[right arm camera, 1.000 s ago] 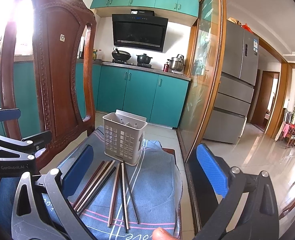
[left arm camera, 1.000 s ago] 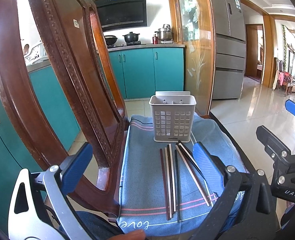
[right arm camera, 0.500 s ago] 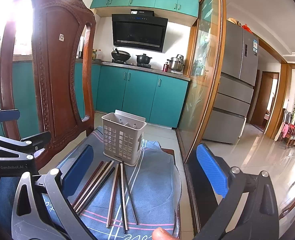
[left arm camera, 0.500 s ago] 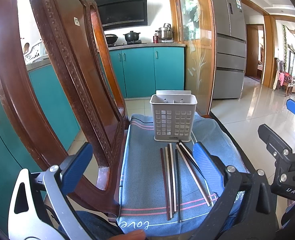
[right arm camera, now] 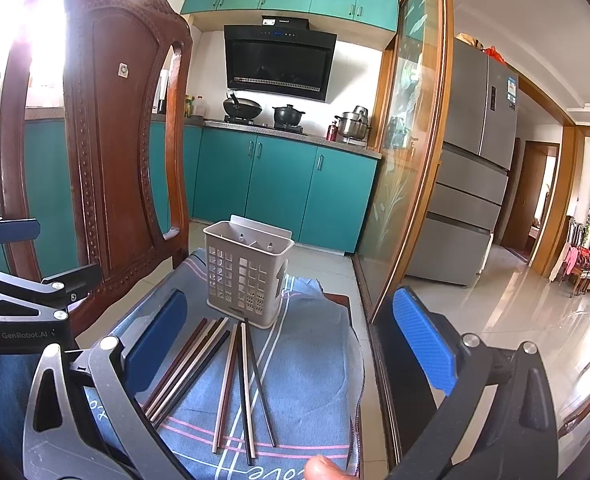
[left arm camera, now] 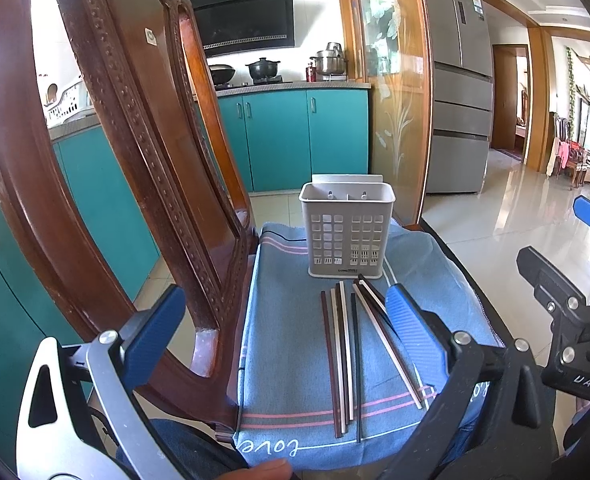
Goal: Organize utensils
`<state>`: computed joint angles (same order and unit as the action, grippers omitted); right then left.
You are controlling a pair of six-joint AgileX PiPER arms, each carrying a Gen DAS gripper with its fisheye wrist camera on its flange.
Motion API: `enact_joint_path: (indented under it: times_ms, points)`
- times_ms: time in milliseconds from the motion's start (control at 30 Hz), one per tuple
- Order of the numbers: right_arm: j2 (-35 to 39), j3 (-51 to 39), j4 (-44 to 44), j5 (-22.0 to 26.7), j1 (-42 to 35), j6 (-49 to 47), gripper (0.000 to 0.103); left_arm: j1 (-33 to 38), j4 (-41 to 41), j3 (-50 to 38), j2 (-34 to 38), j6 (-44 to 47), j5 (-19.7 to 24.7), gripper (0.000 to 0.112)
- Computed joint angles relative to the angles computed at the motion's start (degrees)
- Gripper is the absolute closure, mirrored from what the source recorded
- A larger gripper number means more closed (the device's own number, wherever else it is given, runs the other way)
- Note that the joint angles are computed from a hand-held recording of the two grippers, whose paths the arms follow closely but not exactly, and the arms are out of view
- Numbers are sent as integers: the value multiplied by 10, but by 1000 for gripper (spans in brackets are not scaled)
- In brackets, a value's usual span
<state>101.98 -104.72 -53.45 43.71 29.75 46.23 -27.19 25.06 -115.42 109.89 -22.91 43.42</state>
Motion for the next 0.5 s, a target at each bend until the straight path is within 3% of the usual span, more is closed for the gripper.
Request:
enact_joint_path:
  times_ms: [500]
  points:
    - [3,7,2,-2,-4,3,3,2,-6,-13,16,9,8,13]
